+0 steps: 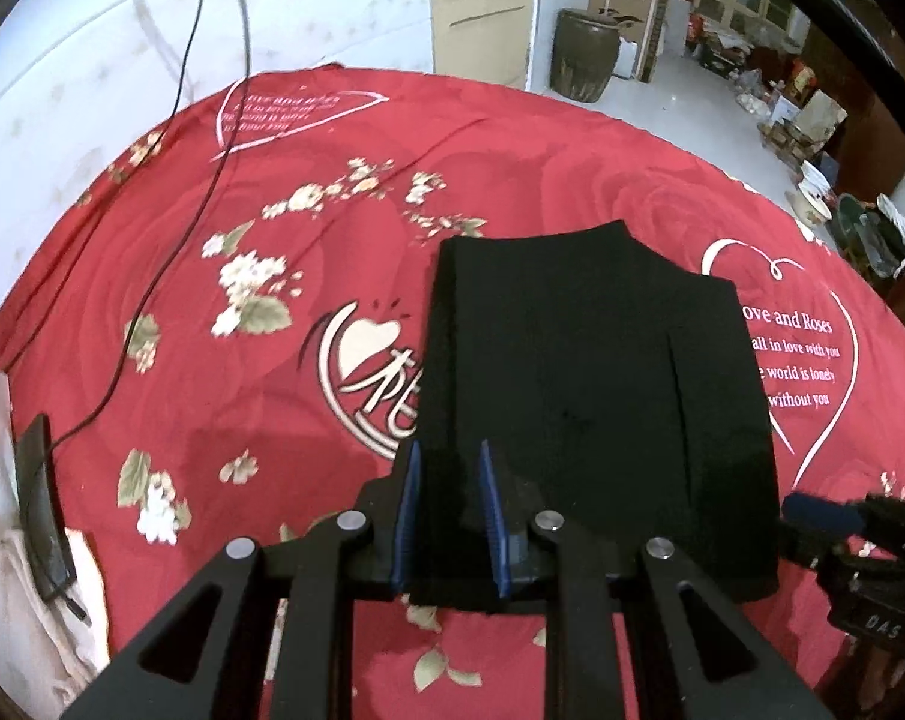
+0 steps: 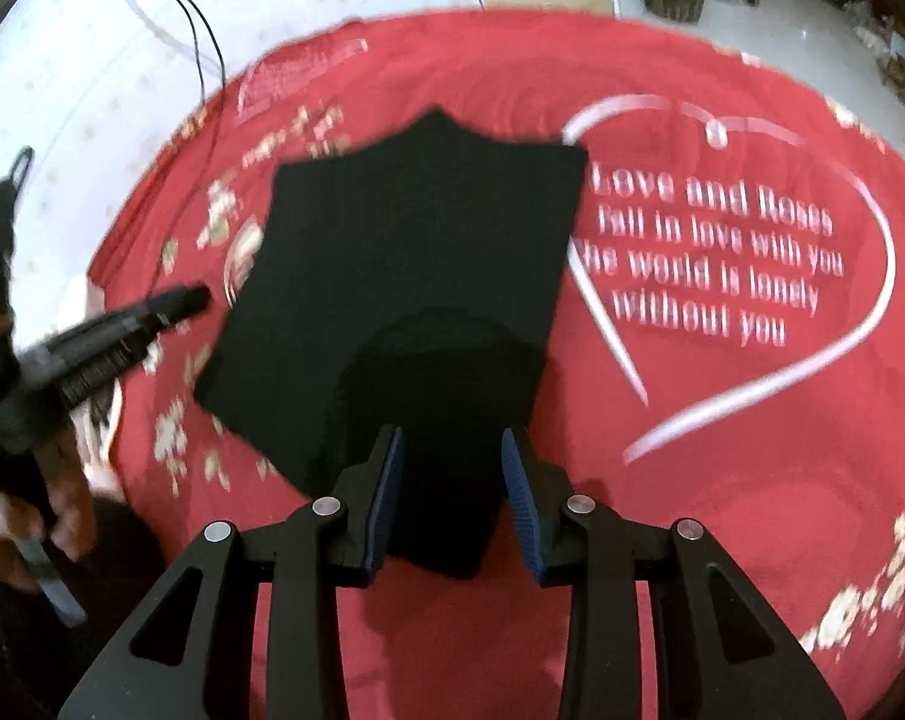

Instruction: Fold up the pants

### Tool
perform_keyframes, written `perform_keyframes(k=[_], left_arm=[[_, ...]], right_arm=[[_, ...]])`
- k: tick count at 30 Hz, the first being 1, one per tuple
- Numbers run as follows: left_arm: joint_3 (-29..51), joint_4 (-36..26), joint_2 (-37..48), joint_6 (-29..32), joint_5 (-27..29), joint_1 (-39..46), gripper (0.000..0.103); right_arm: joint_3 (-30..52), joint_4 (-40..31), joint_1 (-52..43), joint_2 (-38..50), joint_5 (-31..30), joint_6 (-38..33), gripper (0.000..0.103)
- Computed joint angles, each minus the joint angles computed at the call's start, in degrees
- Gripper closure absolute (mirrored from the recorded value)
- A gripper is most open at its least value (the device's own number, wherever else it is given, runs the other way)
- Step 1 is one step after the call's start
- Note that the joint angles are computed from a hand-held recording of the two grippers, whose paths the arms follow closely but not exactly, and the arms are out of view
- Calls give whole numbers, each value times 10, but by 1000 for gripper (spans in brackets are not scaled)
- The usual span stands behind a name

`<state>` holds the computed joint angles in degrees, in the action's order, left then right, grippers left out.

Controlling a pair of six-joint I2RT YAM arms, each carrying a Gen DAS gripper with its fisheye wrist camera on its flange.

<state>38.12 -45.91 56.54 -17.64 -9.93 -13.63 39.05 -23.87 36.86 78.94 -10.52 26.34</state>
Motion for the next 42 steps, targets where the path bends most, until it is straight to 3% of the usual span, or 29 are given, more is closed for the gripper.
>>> perform_keyframes(k=[1, 3, 4, 6, 13, 18, 21, 24, 26, 27, 28, 29, 30, 32, 35, 38, 42], left_arm=[[-2, -3, -8, 7, 11, 14, 79], [-5, 4, -11, 28, 35, 44, 62], [-7, 10, -10, 42, 52, 61, 59], [-11, 27, 0, 63, 75, 91, 58], [-19, 100, 106, 147, 209, 207, 54], [-18, 134, 162, 169, 305, 263, 36], [-20, 152, 170, 170, 319, 248, 30], [-12, 147, 185, 175, 364, 239, 30], [-24, 164, 170, 173, 321, 202, 31], [-28, 172, 164, 171, 294, 181, 46], [-25, 173, 161, 162, 285, 171, 52], [-20, 169, 160, 150, 291, 173, 67], [-15, 165, 159, 142, 298, 177, 74], [-5, 155, 141, 136, 292, 174, 80], [10, 145, 105, 121, 258, 149, 82], [36, 139, 91, 124, 265, 172, 82], [42, 177, 158, 122, 286, 225, 74]], right_arm=[[-10, 4, -6, -11, -6, 3, 68], [-21, 10, -27, -20, -25, 8, 65], [-24, 16, -36, -20, -33, 10, 62], [-27, 29, -58, -14, -51, 14, 57], [-8, 99, -105, 74, -124, 14, 56], [6, 158, -117, 121, -154, 27, 52], [26, 183, -116, 151, -159, 29, 51], [44, 189, -112, 171, -163, 31, 50], [57, 177, -103, 177, -149, 27, 58], [61, 174, -106, 181, -150, 27, 74], [59, 174, -112, 178, -158, 34, 80], [62, 172, -115, 177, -164, 40, 86], [64, 166, -114, 171, -167, 41, 86], [68, 162, -109, 155, -171, 46, 87], [80, 158, -101, 135, -176, 53, 87], [104, 165, -95, 135, -181, 67, 87], [174, 145, -103, 214, -196, 45, 86]])
